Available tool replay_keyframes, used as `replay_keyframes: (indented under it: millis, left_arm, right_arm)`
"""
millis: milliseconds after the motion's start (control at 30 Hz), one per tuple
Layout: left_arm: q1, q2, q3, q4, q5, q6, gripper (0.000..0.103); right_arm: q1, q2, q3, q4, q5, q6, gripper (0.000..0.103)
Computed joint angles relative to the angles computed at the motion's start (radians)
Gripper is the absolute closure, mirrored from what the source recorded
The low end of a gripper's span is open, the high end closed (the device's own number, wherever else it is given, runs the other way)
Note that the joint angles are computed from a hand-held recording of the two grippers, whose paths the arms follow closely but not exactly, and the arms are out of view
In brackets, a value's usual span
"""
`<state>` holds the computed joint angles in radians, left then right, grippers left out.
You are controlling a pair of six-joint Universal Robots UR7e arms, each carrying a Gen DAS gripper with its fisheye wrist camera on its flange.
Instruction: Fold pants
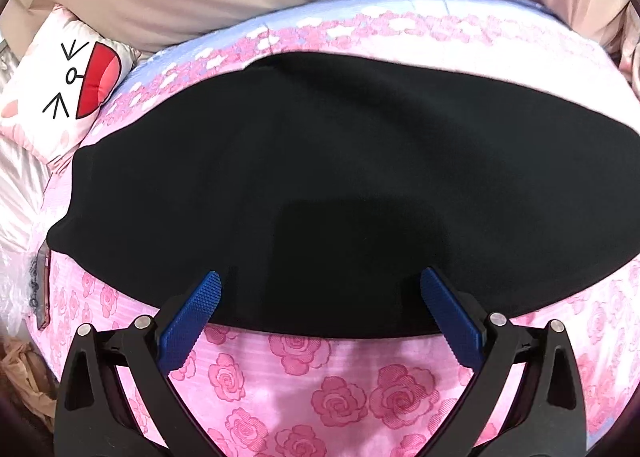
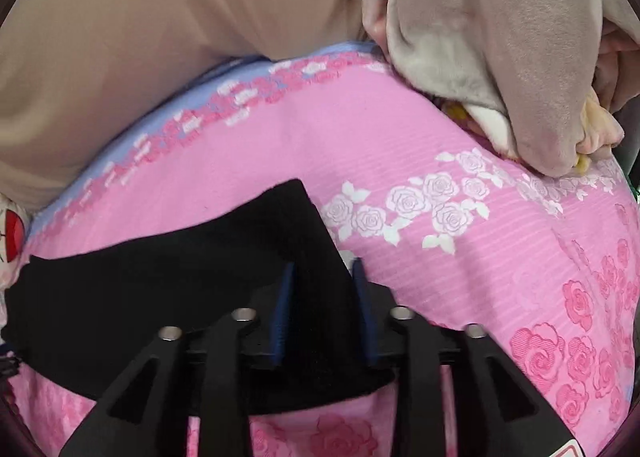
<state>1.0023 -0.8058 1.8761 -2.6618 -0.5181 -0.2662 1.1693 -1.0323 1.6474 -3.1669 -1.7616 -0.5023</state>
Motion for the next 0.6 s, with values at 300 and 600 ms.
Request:
replay_keyframes:
  millis: [300, 600]
  left_arm:
    - [0.021, -0.004, 0.013, -0.062, -0.036, 0.031, 0.005]
    - [0.038, -0.051, 0.065, -0.149, -0.106, 0.083, 0.005]
  right_arm:
    - [-0.033, -0.034, 0.049, 0.097, 0.087, 0.101, 0.076]
    - [0.068, -0.04, 0.077, 0.127, 0.276, 0.141, 0.085]
